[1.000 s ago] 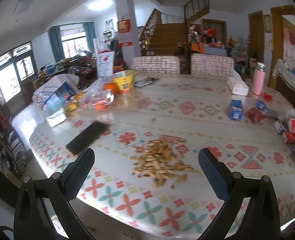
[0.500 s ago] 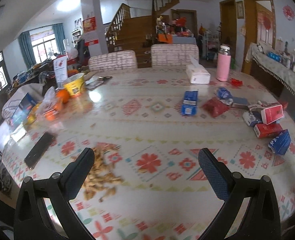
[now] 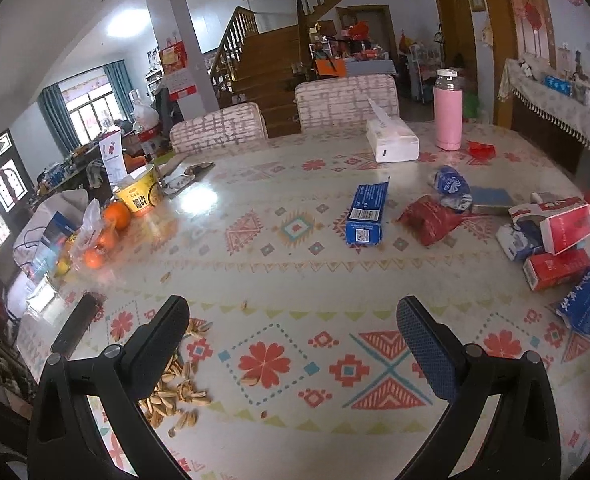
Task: Collect trash
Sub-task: 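Grasp the blue box with the left gripper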
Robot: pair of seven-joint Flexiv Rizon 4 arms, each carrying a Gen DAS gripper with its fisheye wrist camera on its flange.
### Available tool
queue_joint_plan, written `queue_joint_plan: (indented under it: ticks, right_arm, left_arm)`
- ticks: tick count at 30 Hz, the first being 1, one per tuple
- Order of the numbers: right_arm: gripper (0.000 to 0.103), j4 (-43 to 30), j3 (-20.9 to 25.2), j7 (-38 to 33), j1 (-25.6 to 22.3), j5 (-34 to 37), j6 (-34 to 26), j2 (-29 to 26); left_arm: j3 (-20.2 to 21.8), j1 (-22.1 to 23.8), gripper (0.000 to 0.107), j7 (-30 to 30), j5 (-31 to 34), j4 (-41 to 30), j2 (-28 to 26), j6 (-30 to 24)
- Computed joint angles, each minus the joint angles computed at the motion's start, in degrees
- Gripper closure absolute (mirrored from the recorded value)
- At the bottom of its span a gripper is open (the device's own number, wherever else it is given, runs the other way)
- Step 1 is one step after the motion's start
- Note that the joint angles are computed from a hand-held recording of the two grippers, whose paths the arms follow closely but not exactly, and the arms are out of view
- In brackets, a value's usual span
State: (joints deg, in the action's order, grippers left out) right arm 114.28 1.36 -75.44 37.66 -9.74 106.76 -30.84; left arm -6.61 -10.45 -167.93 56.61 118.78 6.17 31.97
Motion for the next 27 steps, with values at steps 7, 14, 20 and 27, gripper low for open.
queue_joint_plan:
  ticks: [7, 14, 20, 27]
  right_arm:
    - [0.000, -1.2, -3.6, -0.9, 4.0, 0.9, -0.7, -0.6]
    - [0.000, -3.3, -4.1, 0.2, 4.0, 0.2, -3.2, -1.6]
    - [0.000, -7.3, -4.9, 2.9, 3.8, -1.9, -7.6, -3.5]
    - [0.000, -12.8, 1.4, 5.8, -2.3, -5.7, -11.4, -6.5]
  left_arm:
    - [0.0, -0.7, 0.004, -0.8, 0.9, -2.1, -2.4, -1.5]
    - [2.1, -0.2, 0.004, 0.4, 1.4, -4.6, -5.8, 2.4]
    - [5.4, 1.7, 0.004, 4.7, 1.2, -7.7, -9.9, 8.1]
    - [10.9, 7.8, 0.004, 18.5, -9.7, -11.6, -19.0, 23.5]
